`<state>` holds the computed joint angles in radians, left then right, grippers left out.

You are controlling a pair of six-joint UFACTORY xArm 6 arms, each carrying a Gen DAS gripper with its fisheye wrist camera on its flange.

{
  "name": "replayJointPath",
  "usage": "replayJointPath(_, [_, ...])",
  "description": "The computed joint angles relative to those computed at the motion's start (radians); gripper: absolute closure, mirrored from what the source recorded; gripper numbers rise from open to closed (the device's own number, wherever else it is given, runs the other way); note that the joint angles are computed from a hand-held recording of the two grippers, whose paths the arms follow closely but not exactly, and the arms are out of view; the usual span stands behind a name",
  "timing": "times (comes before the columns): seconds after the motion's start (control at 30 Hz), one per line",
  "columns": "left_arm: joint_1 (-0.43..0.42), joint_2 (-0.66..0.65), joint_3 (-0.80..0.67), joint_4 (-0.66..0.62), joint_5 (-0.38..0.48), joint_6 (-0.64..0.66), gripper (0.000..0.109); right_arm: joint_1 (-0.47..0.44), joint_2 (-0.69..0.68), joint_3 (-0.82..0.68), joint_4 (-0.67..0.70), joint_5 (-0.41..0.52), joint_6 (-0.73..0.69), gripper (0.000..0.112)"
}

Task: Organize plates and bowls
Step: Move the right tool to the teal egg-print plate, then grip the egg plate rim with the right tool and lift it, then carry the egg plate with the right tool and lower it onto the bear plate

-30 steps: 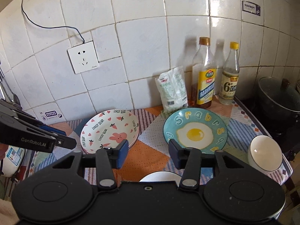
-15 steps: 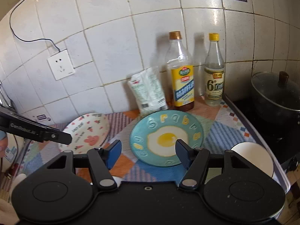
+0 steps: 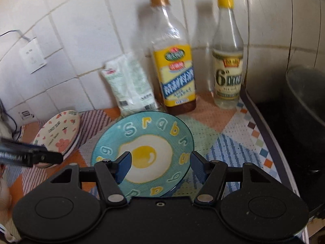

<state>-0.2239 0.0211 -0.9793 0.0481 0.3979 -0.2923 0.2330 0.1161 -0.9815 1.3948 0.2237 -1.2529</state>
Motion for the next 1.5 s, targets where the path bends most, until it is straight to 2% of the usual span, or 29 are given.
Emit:
replayJointPath(0.2, [0.0,0.145,-0.113,0.086,0.044,-0.097,0.039,-0.07,0.158,-0.138,-0.331,0.123,0.325,0.044])
replayJointPath(0.4, [0.008,0.238,-0.205,-0.01,0.094,-0.055,0.039,-0.123,0.26,-0.268,-0.476,0.271,0.536,0.044])
replayJointPath(0.6, [0.009,0.307,-0.287,-0.071,0.164,-0.011,0.039,-0.159,0.338,-0.372,-0.543,0.413,0.626,0.044])
replayJointPath(0.73, [0.014,0.321,-0.306,-0.123,0.19,-0.033,0.042,-0.172,0.358,-0.408,-0.549,0.464,0.621,0.049])
replayJointPath(0.8, [0.014,0.325,-0.306,-0.122,0.187,-0.045,0.046,-0.178,0.37,-0.431,-0.571,0.494,0.622,0.073])
replayJointPath(0.87, [0.013,0.317,-0.289,-0.166,0.154,-0.002,0.068,-0.188,0.385,-0.453,-0.555,0.533,0.628,0.089])
replayJointPath(0.9, [0.014,0.315,-0.284,-0.215,0.146,0.032,0.074,-0.186,0.388,-0.453,-0.559,0.527,0.628,0.094])
replayJointPath(0.93, [0.016,0.311,-0.278,-0.26,0.14,0.056,0.083,-0.182,0.385,-0.445,-0.566,0.513,0.621,0.094])
replayJointPath(0.97, [0.016,0.309,-0.272,-0.282,0.13,0.054,0.085,-0.182,0.383,-0.441,-0.56,0.511,0.614,0.094])
replayJointPath(1.13, [0.011,0.318,-0.242,-0.35,0.051,-0.041,0.085,-0.185,0.394,-0.464,-0.583,0.539,0.669,0.094])
replayJointPath(1.2, [0.005,0.32,-0.235,-0.332,0.029,-0.054,0.086,-0.189,0.407,-0.478,-0.57,0.549,0.674,0.094])
replayJointPath(1.23, [0.003,0.32,-0.238,-0.312,0.033,-0.052,0.091,-0.189,0.412,-0.482,-0.561,0.549,0.671,0.094])
replayJointPath(1.33, [0.001,0.329,-0.266,-0.256,0.074,-0.076,0.091,-0.177,0.379,-0.434,-0.532,0.504,0.575,0.093])
replayJointPath(1.5, [0.007,0.293,-0.233,-0.198,0.051,-0.033,0.09,-0.194,0.324,-0.387,-0.441,0.555,0.421,0.093])
